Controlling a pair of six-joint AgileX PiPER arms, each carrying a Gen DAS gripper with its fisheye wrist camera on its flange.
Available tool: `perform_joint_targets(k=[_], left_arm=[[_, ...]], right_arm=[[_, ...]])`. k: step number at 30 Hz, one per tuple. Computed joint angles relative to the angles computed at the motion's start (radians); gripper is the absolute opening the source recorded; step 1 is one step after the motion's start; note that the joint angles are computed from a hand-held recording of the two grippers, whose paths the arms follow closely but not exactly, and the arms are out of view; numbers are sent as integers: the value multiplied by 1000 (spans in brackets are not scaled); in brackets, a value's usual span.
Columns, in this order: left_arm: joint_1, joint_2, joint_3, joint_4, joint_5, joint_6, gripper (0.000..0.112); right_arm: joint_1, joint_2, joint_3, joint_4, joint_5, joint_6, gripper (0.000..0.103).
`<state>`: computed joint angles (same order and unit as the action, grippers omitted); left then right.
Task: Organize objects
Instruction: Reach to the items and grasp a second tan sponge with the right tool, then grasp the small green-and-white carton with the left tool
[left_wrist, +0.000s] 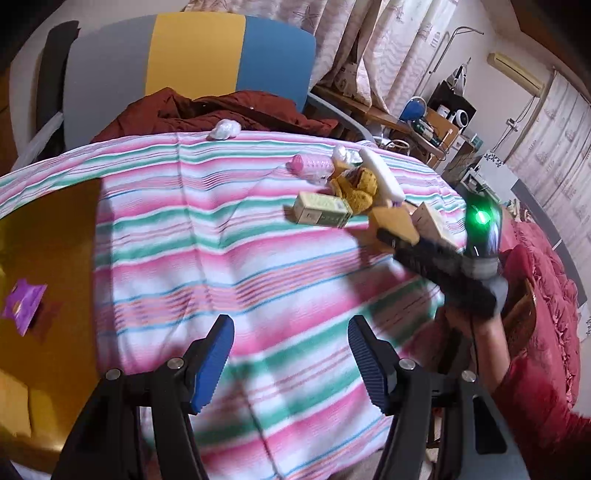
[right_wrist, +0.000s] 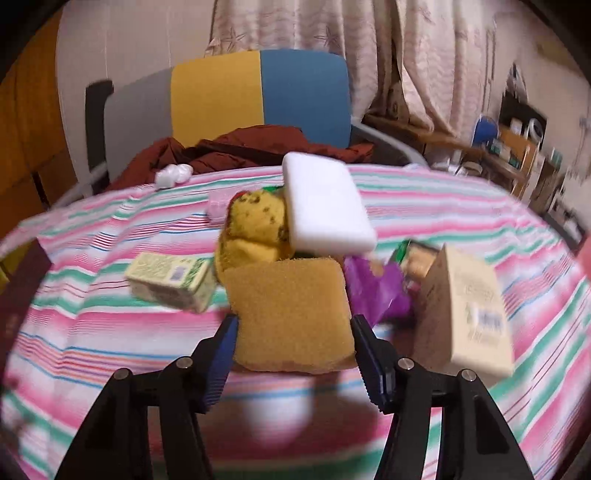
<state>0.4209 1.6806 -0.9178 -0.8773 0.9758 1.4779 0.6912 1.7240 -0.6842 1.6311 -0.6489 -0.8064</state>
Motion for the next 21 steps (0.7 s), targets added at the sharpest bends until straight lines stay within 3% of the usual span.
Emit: perform_joint_targets(k=[3,7,12,15,21], left_arm=[[-70,30,-45,-17,-15,-47,65],[-187,87,-127,-31,-50,-107,66],[-355,191,-285,-32,-121,-161,71],[-426,316,-463,27,-60,-244,73],[-526,517,-736,171,25,-415,75]], right_arm=[[46,-18,77,-170,-18,251,61],[81,-14,111,-228,-76,379,62],[10,0,135,-331,-7,530,62],[-16,1,164,-422,-1,634,62],[-11,23,148,-408,-8,620,62]])
